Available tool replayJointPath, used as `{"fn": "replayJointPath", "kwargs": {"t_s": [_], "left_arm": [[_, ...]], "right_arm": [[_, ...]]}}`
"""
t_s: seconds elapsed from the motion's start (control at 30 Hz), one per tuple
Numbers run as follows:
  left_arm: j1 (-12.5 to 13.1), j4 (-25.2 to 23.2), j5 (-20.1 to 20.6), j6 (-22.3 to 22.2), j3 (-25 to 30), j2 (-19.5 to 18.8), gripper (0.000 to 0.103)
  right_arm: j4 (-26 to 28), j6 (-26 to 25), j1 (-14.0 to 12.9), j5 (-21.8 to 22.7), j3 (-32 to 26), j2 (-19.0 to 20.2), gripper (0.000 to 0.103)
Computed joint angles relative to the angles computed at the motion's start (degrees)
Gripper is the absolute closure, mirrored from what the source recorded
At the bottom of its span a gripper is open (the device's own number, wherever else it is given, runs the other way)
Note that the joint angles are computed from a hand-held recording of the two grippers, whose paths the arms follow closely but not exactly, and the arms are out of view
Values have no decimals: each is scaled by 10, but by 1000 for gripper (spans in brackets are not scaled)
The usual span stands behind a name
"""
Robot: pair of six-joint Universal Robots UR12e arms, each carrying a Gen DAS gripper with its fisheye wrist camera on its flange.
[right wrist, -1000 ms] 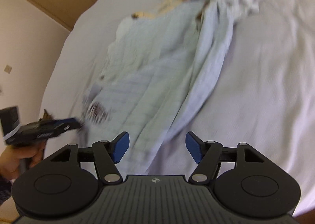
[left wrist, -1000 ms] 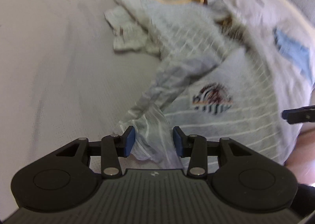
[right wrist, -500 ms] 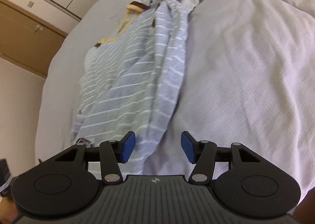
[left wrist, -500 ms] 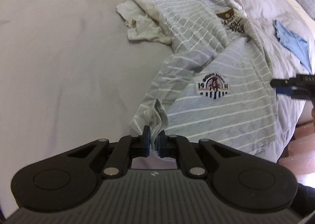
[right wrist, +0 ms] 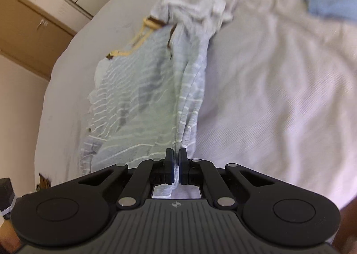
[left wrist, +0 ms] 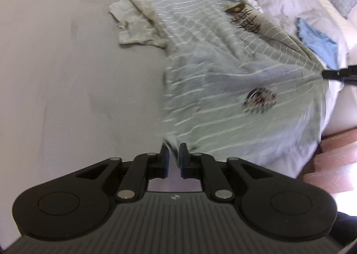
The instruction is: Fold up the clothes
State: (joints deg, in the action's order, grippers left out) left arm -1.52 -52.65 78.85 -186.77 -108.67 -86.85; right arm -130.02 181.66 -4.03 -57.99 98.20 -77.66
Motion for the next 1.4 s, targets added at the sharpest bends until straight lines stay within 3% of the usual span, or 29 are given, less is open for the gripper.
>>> {"fn": "replayJointPath", "kwargs": {"t_s": [0.1, 0.2, 0.37, 0.43, 0.6, 0.67, 0.73, 0.77, 0.87, 1.1, 1.27, 1.4], "left_arm": [[-7, -3, -3, -9, 0, 2, 92], [-11, 0, -7, -19, -2, 2, 90], [-24, 22, -24, -26, -2, -4, 86], [-35, 26, -31, -19, 2, -9, 80], [-55, 28, -52, -65, 2, -27, 64], [-60, 33, -62, -93, 0, -34, 67], [-61, 43, -81, -135, -5, -37, 99], [-62, 46, -84, -150, -7, -35, 102], [-64, 51, -90, -182, -14, -16, 102], [-62, -48, -48, -187, -13, 32, 102], [-65, -96, -21, -178, -3, 38, 102], [-71, -107, -11, -182, 6, 29, 102]], "right_arm": [[23, -74, -7, -66, -27, -11, 101], [5, -85, -16, -114, -36, -12, 101], [-30, -85, -28, -117, -13, -22, 93], [-37, -83, -30, -119, -1, -30, 91], [14, -111, -42, -128, 28, -53, 85], [30, -130, -46, -132, 40, -60, 78], [41, -148, -50, -131, 48, -64, 69], [46, -158, -52, -128, 52, -66, 62], [49, -188, -58, -114, 61, -69, 60], [4, -191, -73, -60, 73, -55, 60], [-8, -215, -69, -36, 68, -31, 60], [-14, -195, -73, -4, 65, -19, 60]]}}
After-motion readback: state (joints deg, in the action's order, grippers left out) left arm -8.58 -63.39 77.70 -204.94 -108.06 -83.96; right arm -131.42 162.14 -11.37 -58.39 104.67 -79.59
